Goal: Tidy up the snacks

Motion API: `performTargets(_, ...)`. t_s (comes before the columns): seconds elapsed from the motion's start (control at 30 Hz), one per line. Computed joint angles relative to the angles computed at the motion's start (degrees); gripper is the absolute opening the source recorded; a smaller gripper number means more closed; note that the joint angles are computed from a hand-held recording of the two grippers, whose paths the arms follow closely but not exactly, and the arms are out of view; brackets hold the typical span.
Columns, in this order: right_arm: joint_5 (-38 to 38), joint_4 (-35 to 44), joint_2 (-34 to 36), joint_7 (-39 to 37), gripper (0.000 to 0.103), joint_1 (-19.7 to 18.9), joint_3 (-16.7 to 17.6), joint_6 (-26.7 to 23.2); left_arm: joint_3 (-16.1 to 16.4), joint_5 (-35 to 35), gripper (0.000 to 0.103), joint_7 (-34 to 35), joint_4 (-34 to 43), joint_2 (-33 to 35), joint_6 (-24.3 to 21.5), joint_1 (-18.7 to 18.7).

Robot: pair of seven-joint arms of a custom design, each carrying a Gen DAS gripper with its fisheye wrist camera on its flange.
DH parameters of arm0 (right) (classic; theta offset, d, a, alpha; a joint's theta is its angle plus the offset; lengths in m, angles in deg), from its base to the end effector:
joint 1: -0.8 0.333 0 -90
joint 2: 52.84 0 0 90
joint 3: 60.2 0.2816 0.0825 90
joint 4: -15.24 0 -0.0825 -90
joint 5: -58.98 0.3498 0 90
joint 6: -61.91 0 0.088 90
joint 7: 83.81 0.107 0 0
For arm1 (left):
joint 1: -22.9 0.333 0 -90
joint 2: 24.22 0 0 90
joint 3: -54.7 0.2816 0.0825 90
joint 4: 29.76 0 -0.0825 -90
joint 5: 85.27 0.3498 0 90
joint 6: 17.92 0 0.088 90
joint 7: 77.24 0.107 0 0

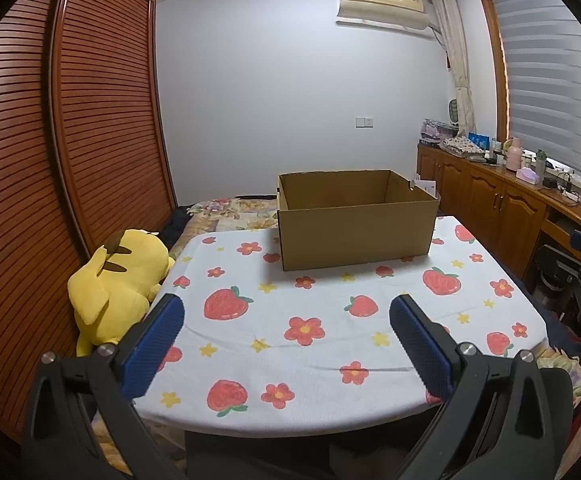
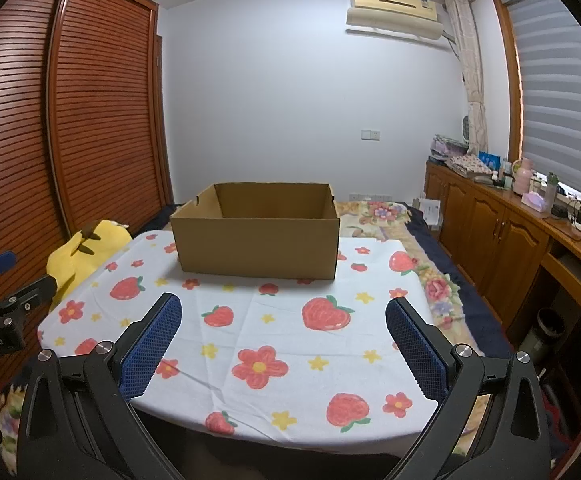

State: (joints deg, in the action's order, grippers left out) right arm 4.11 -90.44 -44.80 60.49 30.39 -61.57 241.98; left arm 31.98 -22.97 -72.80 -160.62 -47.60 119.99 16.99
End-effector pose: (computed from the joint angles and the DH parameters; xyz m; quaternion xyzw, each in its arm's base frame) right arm 0.4878 0.3445 0.5383 -0.7212 0.4251 -0.2839 0.4675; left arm 0.3979 -0.2315 0.5388 -0.6824 0.5044 -0.2828 0.4471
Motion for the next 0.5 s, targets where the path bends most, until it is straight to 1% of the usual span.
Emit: performTargets(0.5, -0.8, 0.3, 0.1, 0.9, 0.103, 0.2, -0.2, 0.0, -0.1, 0.2, 0.103, 0.2, 0.3, -0.2, -0.4, 0.0)
